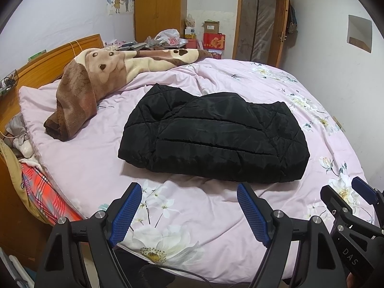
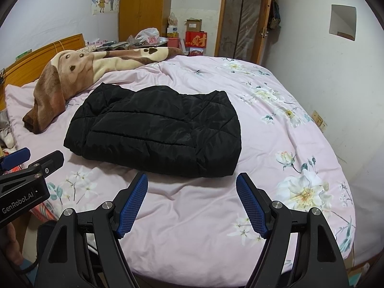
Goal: Fold large clothes
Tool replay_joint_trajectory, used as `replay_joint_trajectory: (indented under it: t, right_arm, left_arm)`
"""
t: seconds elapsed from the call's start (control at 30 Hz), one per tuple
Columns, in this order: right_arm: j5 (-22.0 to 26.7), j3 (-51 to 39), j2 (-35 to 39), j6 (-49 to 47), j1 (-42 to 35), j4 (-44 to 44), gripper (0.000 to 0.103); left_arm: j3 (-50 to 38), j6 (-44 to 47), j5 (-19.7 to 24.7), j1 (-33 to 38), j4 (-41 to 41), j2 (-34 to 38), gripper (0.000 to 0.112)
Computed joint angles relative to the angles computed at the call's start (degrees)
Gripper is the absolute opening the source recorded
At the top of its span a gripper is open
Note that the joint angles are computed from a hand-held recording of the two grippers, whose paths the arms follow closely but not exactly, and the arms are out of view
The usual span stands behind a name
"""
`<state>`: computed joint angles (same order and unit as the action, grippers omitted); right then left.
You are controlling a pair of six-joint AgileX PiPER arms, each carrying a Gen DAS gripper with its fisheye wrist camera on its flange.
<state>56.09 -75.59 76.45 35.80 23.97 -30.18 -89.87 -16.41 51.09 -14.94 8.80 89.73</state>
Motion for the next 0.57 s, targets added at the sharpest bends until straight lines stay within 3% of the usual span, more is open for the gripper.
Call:
replay_joint_trajectory:
  t: [0.57]
  right_arm:
    - [-0.36,0.28,-0.12,-0.49,-0.6,0.48,0.076]
  left_arm:
    - [0.4,0.35,0.06,0.22,0.17,-0.16,0.081]
